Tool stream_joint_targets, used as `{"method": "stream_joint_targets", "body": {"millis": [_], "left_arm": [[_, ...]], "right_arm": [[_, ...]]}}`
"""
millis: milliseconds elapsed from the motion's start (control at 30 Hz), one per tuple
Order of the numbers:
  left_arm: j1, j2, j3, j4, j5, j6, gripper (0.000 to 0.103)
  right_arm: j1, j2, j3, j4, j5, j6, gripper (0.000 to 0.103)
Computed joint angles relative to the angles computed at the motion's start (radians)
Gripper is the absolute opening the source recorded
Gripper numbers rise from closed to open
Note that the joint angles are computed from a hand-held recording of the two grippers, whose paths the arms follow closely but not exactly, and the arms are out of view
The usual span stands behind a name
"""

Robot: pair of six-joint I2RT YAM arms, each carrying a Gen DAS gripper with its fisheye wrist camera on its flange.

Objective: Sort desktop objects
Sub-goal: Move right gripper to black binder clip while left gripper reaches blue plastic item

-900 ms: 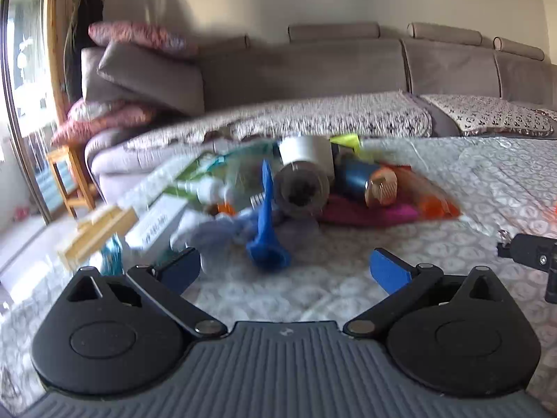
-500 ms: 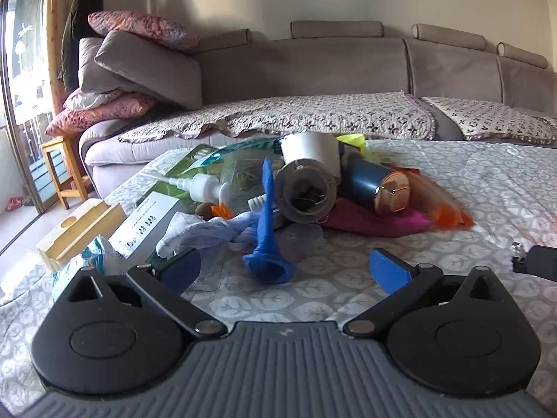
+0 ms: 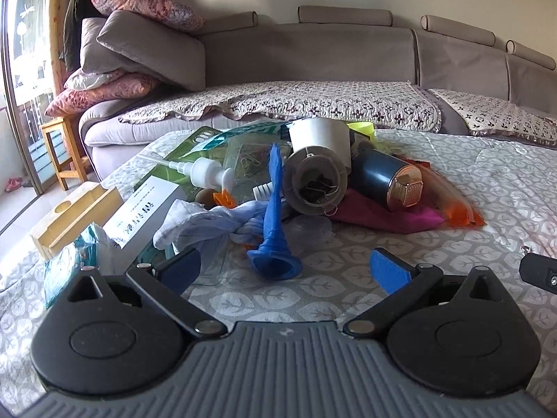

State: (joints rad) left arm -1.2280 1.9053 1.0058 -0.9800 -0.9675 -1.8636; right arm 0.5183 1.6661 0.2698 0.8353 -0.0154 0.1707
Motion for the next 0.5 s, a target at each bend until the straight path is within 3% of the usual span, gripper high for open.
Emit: {"method": "stream_joint_targets", "body": {"millis": [400,500], "left_arm": [[0.003,-0.023,-0.011,-0.008,0.000,0.003,0.103],[0.006,-0.023,-0.013,-0.002,0.000,0.012,0.103]], "right_arm": [[0.058,0.037,0.020,0.031,0.046,-0.012,0.103],[0.064,0.048,0.029,0.027,0.052,-0.025,0.096]]}}
